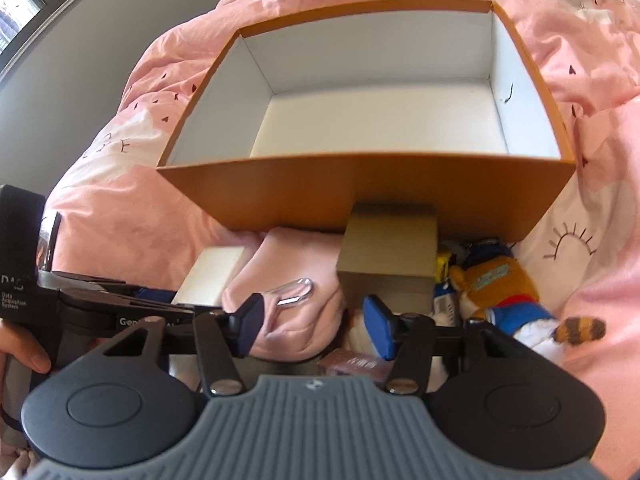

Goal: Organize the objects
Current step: 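Lift and carry the white box and tan box into the orange box with both tools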

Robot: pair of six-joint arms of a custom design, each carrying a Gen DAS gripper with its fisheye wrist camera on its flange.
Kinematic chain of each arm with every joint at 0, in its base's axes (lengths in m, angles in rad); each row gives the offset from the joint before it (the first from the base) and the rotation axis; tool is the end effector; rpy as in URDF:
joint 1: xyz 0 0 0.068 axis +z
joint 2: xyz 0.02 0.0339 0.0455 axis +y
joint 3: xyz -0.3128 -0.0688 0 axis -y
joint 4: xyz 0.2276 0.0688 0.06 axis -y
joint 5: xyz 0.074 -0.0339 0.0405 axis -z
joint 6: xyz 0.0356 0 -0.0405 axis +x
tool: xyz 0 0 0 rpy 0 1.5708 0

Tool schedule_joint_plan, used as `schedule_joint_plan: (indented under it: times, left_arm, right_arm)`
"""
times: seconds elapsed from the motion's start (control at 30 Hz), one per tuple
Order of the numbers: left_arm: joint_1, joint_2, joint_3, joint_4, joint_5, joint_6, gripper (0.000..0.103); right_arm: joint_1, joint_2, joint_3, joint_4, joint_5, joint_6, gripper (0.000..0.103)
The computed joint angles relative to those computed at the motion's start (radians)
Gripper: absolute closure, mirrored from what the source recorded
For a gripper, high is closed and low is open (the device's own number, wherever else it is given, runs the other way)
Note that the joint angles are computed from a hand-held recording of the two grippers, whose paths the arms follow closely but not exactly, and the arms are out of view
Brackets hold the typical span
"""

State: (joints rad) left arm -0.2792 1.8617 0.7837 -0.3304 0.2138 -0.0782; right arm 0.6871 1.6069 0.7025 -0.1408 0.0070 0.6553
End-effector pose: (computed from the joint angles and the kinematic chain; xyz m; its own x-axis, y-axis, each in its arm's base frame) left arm 0.2746 -0.0866 0.1337 -0.9693 0.1985 -0.1448 0.2273 0.9483 -0.2214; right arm 0.2121 0.1737 0.1895 -0.9151 0.0374 -0.4015 -0.0932 0.9491 0.3010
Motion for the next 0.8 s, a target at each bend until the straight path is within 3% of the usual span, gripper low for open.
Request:
schedule_joint_plan:
  times: [0.1,0.2,0.37,0.53,0.73,0.8]
  left_arm:
    - [-0.016,0.021,0.031,-0.024,-0.016,-0.007,0.029]
    - [-0.026,0.037,0.054,-0.040,-0.030,-0.009,0.028]
    - [-0.024,0.065,0.079,-0.054,-0.027,-0.001,0.027]
    - [-0.029,0.094,0.096,-0.054,-0.022,0.005,0.030]
    - [-0.023,0.029,0.050,-0.032,-0.013,0.000,0.031]
    - [-0.016,-0.004,0.027,-0.009,-0.009,-0.007,0.031]
  right_arm:
    - [-0.013,0.001,0.023,-0.038,0.056,-0.024,0.034]
    - [-0.061,0.031,0.041,-0.057,0.009,-0.035,0.026]
    - [-0.057,0.033,0.085,-0.142,0.023,-0.065,0.026]
    - [-0.078,0.025,0.128,-0.187,0.105,-0.127,0.018]
    - [-0.182,0.189,0.189,-0.156,-0.036,-0.148,0.018]
    - [-0.196,0.224,0.194,-0.147,-0.061,-0.146,0.023]
